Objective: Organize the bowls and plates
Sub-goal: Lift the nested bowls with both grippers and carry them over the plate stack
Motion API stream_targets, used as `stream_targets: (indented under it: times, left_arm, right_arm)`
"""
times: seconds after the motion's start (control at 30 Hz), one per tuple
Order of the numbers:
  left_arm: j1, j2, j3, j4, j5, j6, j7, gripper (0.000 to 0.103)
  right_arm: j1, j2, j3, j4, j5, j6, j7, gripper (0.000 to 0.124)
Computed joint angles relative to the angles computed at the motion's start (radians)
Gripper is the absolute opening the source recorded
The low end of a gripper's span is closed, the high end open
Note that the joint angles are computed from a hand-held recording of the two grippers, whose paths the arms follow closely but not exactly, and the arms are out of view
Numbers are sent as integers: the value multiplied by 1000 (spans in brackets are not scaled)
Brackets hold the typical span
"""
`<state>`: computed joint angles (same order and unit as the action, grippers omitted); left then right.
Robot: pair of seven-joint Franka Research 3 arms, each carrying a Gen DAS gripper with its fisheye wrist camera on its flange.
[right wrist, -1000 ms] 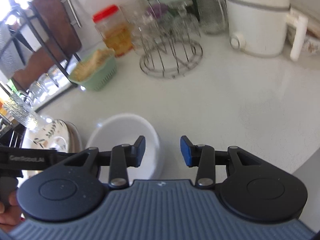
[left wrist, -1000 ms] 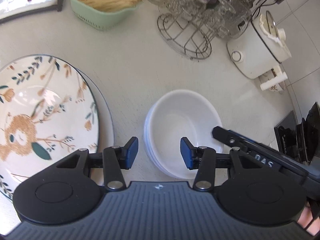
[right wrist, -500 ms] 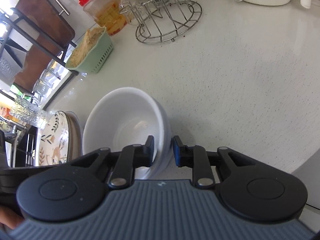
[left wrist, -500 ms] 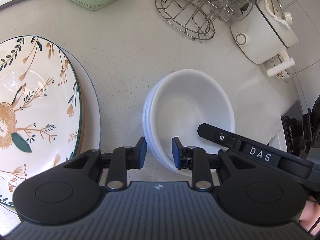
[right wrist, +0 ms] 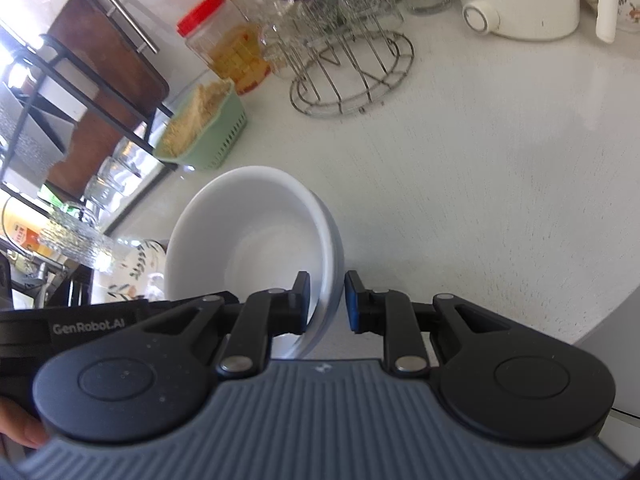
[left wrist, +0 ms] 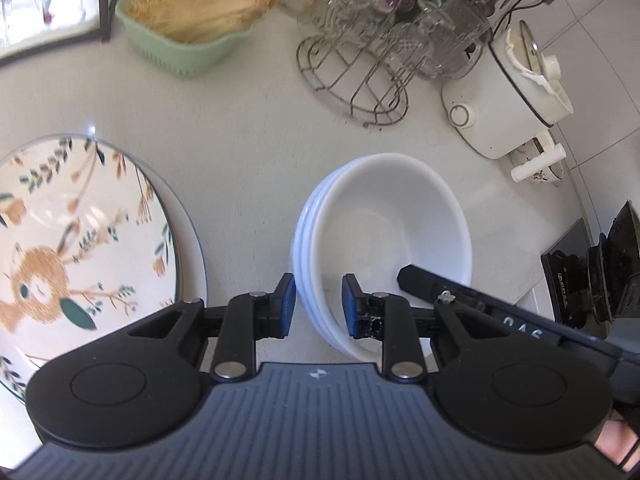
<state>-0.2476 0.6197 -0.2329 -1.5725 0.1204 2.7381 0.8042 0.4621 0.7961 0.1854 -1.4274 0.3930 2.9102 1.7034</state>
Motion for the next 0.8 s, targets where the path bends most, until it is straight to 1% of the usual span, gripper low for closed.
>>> stream_targets:
  times: [0.27,0.33,0.37,0.47,0.63,0.8]
  left_arm:
    - [37,-60,-13,-39,-36,28,-6,29]
    - [35,-67,-6,-31,-29,21,-3,29]
    - [35,-73,-2,-30,-25,22,-3,29]
    - [39,-96,3,-40,-21,32,-7,29]
    - [48,-153,13,-90,-15,56,-24,29]
    - [45,-209,38,-142,13,75,-68,29]
  right_arm:
    - [12,-34,-3,4,-7,22,-6,22]
    - [18,-44,-6,2,-8,25,0,22]
    - [30,-48,-19,1,-15,32,9,22]
    - [39,-54,-22,6,-23,36,17,22]
    - [44,-59,-15,22,-31,39,16,22]
    - [55,-56,-8,52,-39,36,8,22]
